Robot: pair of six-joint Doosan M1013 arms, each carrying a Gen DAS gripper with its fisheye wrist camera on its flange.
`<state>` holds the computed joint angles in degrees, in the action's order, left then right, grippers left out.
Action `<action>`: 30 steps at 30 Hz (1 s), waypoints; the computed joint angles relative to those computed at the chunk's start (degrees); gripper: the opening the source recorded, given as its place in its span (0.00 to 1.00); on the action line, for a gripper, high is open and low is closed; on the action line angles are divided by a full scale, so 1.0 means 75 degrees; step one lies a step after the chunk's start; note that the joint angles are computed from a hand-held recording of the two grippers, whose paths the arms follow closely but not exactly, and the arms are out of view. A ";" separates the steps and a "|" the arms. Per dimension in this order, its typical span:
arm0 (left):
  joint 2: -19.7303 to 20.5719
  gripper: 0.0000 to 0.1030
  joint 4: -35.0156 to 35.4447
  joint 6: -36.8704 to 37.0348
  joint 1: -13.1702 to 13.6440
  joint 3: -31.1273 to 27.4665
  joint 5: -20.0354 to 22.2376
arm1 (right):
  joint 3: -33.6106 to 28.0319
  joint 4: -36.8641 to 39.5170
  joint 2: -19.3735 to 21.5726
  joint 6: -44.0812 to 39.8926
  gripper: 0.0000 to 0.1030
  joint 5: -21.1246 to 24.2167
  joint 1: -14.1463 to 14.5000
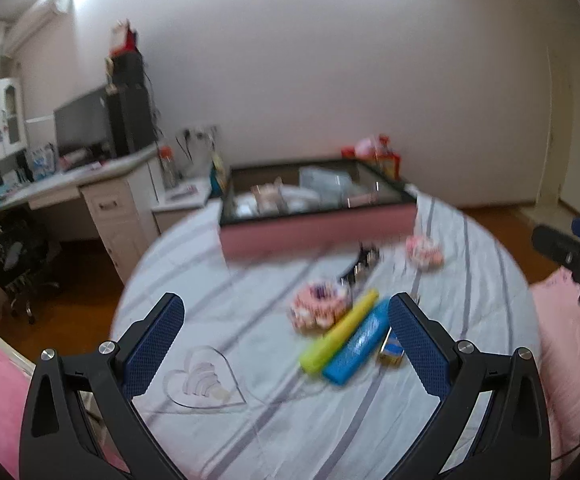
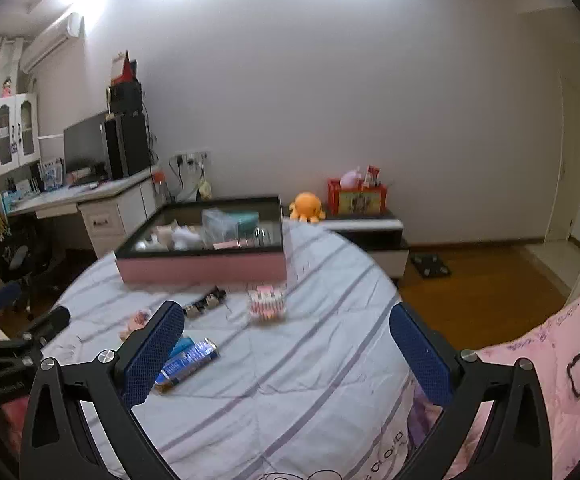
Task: Organize rigid objects
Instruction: 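Grasp pink block ring figure with left tool while right tool grasps block kitty figure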
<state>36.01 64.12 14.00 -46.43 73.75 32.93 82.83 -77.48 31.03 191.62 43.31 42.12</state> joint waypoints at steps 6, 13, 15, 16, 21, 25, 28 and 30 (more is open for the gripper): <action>0.0502 1.00 -0.2764 0.2161 0.0315 -0.0783 -0.0211 | -0.0074 0.0769 0.0147 -0.0435 1.00 -0.0420 -0.0247; 0.1119 1.00 -0.4307 0.3366 0.0522 -0.1810 0.0348 | -0.0301 0.1489 0.0354 -0.1011 1.00 -0.0696 -0.0495; 0.1274 1.00 -0.4573 0.3596 0.0558 -0.2053 0.0628 | -0.0351 0.1647 0.0401 -0.1140 1.00 -0.0774 -0.0564; 0.1345 1.00 -0.4777 0.3779 0.0587 -0.2156 0.0708 | -0.0382 0.1714 0.0426 -0.1199 1.00 -0.0795 -0.0592; 0.1482 0.97 -0.5738 0.4141 0.0773 -0.2366 0.0705 | -0.0626 0.2117 0.0586 -0.1677 1.00 -0.0954 -0.0717; 0.1491 0.74 -0.6057 0.4532 0.0825 -0.2359 0.0684 | -0.0914 0.2813 0.0746 -0.2513 1.00 -0.1159 -0.0826; 0.1477 0.58 -0.5842 0.4594 0.0816 -0.2349 0.0782 | -0.1180 0.3605 0.0896 -0.3377 1.00 -0.1356 -0.0934; 0.1451 0.58 -0.5572 0.4478 0.0803 -0.2305 0.0836 | -0.1384 0.4106 0.1005 -0.3984 1.00 -0.1319 -0.0985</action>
